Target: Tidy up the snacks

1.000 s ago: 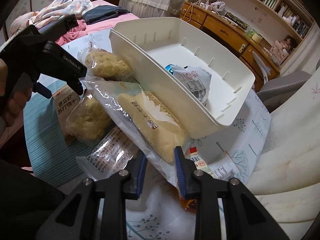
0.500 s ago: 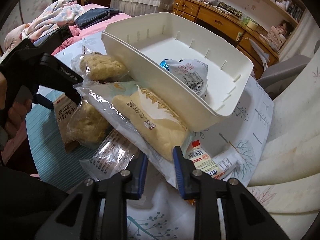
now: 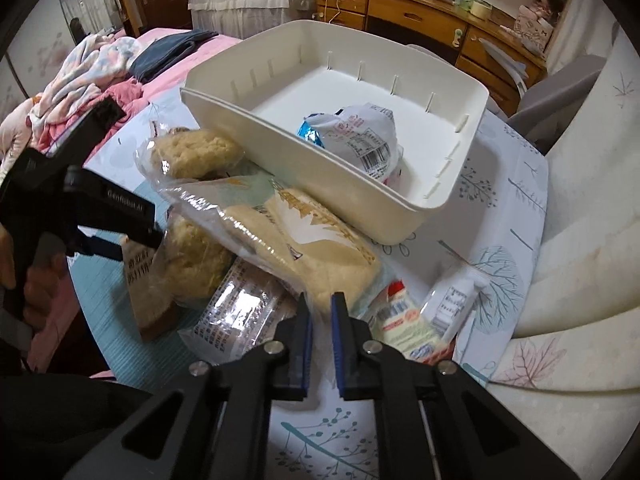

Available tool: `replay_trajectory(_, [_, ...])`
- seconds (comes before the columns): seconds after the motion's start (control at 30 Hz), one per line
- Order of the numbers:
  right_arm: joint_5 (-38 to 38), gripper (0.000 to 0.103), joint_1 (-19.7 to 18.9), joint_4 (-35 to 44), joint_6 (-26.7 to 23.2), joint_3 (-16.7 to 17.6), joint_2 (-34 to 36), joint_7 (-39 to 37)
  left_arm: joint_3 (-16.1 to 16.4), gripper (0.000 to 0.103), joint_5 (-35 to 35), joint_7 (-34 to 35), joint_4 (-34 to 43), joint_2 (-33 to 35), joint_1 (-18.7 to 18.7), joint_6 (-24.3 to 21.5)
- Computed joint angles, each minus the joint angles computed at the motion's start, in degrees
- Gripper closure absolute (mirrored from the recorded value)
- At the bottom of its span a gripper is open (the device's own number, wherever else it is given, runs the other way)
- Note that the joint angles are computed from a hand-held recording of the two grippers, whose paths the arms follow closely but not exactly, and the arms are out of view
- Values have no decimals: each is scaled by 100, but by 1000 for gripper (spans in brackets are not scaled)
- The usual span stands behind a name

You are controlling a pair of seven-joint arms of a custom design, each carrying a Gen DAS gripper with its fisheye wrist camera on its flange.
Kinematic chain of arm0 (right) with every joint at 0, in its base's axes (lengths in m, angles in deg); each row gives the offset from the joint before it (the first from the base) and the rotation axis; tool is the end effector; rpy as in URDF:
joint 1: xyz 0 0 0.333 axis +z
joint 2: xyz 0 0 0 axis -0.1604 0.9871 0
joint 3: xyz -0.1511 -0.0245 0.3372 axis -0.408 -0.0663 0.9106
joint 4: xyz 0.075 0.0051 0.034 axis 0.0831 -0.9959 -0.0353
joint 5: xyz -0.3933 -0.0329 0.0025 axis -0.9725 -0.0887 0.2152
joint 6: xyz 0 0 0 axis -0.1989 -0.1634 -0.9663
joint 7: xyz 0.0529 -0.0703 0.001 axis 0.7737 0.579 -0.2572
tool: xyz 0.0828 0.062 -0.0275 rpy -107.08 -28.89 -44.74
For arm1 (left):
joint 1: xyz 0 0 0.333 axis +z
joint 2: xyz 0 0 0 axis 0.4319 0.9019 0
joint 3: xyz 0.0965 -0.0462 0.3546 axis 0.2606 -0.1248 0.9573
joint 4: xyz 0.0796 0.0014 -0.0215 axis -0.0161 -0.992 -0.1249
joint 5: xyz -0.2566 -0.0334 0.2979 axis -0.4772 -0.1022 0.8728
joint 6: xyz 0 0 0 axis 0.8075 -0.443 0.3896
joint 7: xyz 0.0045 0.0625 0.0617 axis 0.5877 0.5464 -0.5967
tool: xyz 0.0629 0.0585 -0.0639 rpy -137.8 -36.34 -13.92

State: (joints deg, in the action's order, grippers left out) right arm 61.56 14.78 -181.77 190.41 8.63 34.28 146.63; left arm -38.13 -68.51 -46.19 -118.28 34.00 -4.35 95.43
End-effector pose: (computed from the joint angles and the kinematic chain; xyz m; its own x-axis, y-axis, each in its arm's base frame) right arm 0.5088 0.2824 0.3809 0.2725 -0.9620 0.0197 -0.8850 -0.2586 -0.3873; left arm 0.6160 -0.4981 0.2516 0.4641 -0.8800 0.1005 -0.8815 -0.4479 0.1494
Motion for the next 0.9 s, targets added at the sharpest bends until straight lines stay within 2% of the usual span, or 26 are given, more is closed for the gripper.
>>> replay_trajectory(0.1, [118, 95, -21, -35, 35, 20, -85, 23, -3, 44, 36, 54, 33, -31, -20, -95])
replay_trajectory(0.47, [-215, 99, -62, -210, 498, -1, -530, 859, 3, 48, 229, 107, -696, -820, -71, 54])
replay_trajectory(0.67, [-1030, 99, -83, -230, 750, 16, -760, 1811, 12, 50, 498, 271, -706, -1084, -130, -78])
replay_trajectory(0.7, [-1092, 99, -100, -219, 758, 41, -776, 1892, -8, 59, 516, 336, -696, -1122, -124, -106])
replay_trajectory(0.73, [-1054, 99, -118, -205, 792, 75, -796, 1901, -43, 91, 491, 408, -671, -1162, -96, -99])
replay_trajectory(0.8, [-1170, 99, -137, -173, 845, 109, -830, 2096, -92, 92, 451, 637, -441, -1179, -25, -264])
replay_trajectory(0.83, [-1251, 99, -147, -156, 892, 120, -842, 2211, -81, 92, 490, 762, -453, -1205, -37, -145])
replay_trajectory(0.9, [-1578, 99, -156, -82, 932, 127, -839, 2584, -83, 92, 519, 968, -676, -1479, 53, -196])
